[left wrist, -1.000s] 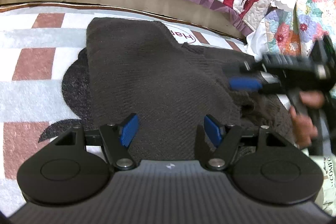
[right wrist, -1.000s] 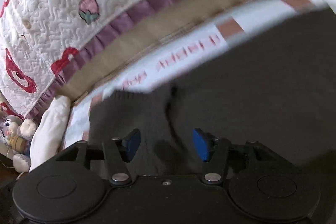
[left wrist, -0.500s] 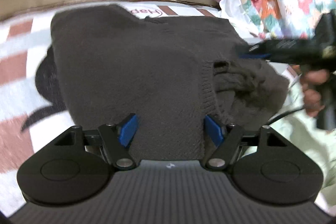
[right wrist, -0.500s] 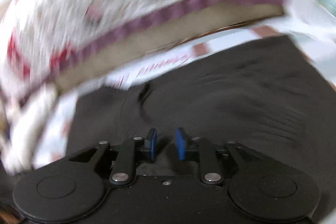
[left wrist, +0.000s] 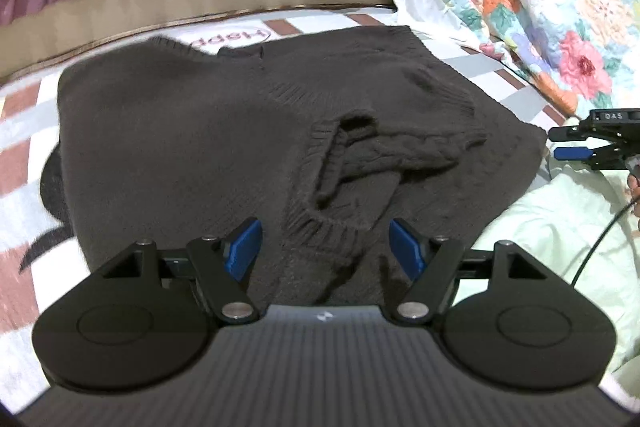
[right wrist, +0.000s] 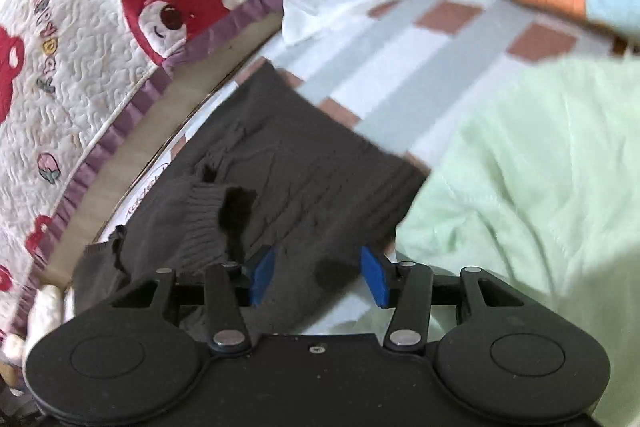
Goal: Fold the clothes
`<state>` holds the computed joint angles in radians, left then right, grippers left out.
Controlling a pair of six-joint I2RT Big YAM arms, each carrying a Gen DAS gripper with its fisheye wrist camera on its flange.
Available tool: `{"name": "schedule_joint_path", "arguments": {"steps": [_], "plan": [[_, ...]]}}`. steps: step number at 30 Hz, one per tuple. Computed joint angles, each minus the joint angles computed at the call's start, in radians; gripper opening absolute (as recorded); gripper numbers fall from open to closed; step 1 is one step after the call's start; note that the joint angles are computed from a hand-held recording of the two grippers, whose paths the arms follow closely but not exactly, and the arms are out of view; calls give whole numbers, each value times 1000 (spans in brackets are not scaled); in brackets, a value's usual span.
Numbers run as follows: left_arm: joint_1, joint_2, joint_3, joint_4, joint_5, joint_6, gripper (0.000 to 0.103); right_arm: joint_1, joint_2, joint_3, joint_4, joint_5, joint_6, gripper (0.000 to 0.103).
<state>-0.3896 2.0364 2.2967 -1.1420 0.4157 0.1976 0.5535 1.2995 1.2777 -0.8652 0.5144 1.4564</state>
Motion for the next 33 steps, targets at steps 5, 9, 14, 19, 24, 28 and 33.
{"name": "schedule_joint_path", "arguments": {"steps": [5,9,14,19,24,28,33], "plan": [[-10,-9,-8,39,-52,-58,69,-26,41,-5,34,-23,41,65],[8,-37,-46,112,-65,-135,71,-26,95,16,95,71,-14,45],[35,59,144,-79,-117,-182,69,-34,72,-50,414,128,-159,14],[89,98,178,-178,43,-204,67,-50,162,171,491,-42,-444,14],[120,68,97,-110,136,-299,67,-7,408,618,369,-350,-693,13],[155,52,77,-97,172,-377,67,44,579,803,281,-524,-690,13],[186,38,43,-167,59,-351,61,50,639,791,254,-585,-548,13]]}}
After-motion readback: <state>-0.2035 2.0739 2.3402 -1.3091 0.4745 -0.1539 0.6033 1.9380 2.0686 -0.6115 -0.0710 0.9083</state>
